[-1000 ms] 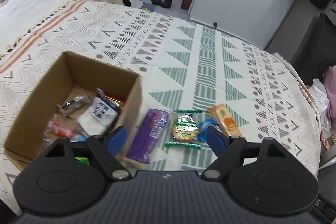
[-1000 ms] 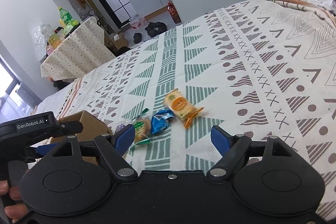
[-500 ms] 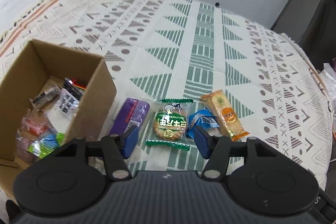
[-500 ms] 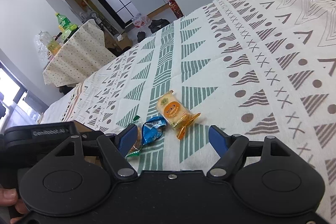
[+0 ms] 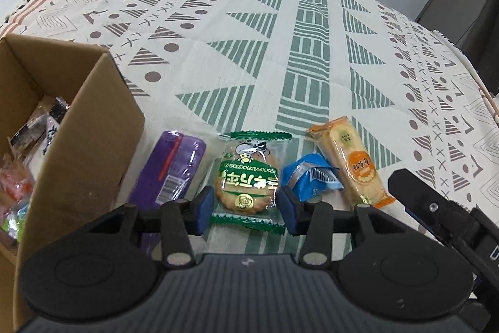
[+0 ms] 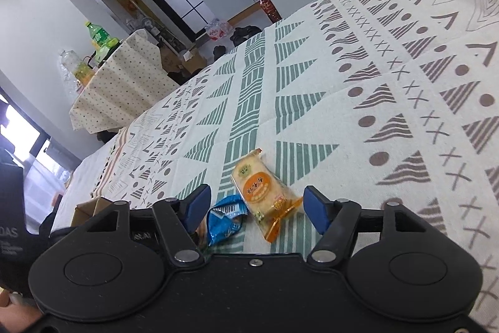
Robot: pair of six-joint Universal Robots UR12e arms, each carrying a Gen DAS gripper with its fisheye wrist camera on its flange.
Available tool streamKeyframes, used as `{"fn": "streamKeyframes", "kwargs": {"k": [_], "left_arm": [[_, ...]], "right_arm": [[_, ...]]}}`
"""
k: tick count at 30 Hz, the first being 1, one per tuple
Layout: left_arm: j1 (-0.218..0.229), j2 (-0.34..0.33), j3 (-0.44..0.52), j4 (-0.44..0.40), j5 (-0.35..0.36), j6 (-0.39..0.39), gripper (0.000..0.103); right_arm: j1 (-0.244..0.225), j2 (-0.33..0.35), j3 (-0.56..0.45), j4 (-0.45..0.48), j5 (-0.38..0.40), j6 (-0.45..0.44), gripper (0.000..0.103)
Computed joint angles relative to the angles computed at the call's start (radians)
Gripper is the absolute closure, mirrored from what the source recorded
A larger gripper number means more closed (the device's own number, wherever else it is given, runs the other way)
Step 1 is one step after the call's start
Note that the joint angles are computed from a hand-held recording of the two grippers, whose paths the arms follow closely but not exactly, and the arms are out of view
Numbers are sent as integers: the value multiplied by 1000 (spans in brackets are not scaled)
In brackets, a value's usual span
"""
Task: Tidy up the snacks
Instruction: 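Lower left tool to the green cracker packet while right tool grasps orange cake bar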
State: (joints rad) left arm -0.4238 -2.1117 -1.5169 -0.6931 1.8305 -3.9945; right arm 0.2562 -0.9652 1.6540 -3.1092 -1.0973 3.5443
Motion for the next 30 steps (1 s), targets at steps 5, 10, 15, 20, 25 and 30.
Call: {"fn": "streamKeyframes", "kwargs": {"k": [5,10,15,20,25,30], "left_arm": [[-1,-14,13,0,17,11,54],[11,-20,8,3,-16,-15,49],[6,-24,10,8,3,-9,50],[5,-17,4,10,1,-8,54],[0,-7,-6,14,-10,-10,56],[-4,6,-17,10,-28,-10,56]], "right_arm": [[6,18,-21,6,8,-21,38],[12,34,-43,19,0,-44,37],[21,41,-59,63,-15,-83,38],[26,30,-58,154,-36,-131,64],[28,10,-43,182,-59,-145,71],[28,-15,-18,194,-111,-125,72]]}}
